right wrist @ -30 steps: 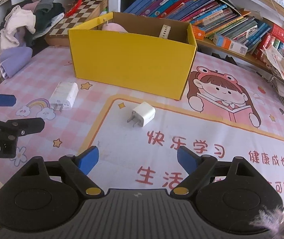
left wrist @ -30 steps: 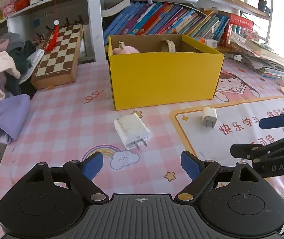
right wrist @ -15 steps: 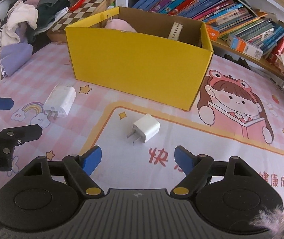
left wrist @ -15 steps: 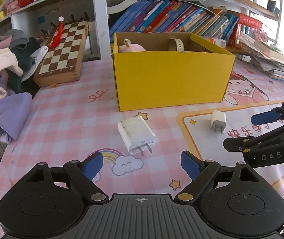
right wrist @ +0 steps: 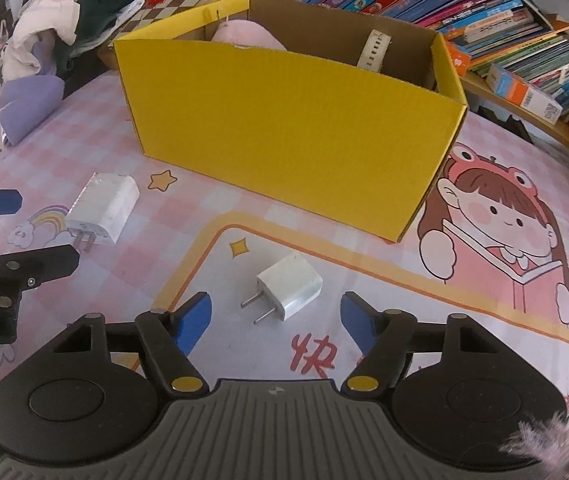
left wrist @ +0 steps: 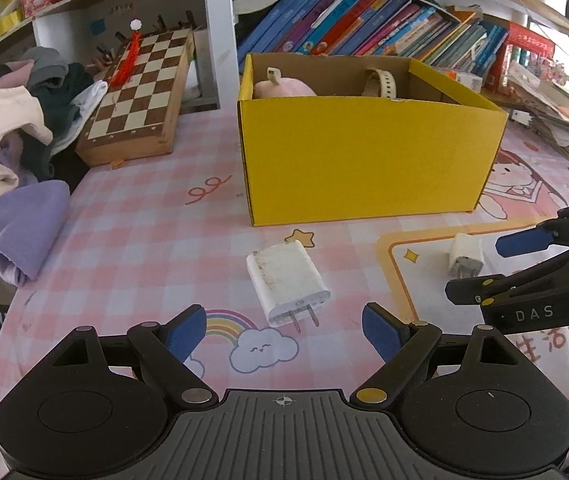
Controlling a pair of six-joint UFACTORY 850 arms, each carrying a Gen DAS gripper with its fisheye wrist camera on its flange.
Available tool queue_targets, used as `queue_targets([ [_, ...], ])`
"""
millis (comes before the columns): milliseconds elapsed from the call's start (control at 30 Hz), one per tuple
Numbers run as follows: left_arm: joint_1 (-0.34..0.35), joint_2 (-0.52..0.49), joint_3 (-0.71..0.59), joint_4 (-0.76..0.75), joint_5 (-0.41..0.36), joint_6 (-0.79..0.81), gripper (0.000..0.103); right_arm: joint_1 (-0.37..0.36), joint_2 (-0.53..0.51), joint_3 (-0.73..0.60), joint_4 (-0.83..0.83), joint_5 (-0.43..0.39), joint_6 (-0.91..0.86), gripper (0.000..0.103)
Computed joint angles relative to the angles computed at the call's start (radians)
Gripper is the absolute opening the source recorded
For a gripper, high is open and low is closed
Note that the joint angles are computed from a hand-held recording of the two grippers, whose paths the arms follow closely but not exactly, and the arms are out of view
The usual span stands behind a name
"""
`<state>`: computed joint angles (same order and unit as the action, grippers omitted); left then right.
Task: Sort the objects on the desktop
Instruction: 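Grasp the large white charger with the left gripper while the right gripper grasps the small white plug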
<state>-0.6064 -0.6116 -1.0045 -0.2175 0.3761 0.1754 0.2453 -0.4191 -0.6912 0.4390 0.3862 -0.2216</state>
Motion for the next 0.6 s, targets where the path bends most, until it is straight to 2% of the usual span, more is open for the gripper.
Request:
queue_targets([
  [233, -0.013, -0.015, -0.027, -0.103, -0.021, 0.087, 0.087, -0.030, -0.026, -0.021, -0.109, -0.009, 0.080, 0.060],
  [400, -0.019, -0.024, -0.042, -0.153, -0.030, 0.130, 0.087, -0.053, -0.035, -0.025, -0.217, -0.010, 0.170, 0.045],
  [600, -0.018, -0.043, -0.069, -0.190, -0.047, 0.149, 0.087, -0.071, -0.030, -0.016, -0.286, 0.003, 0.218, 0.044],
])
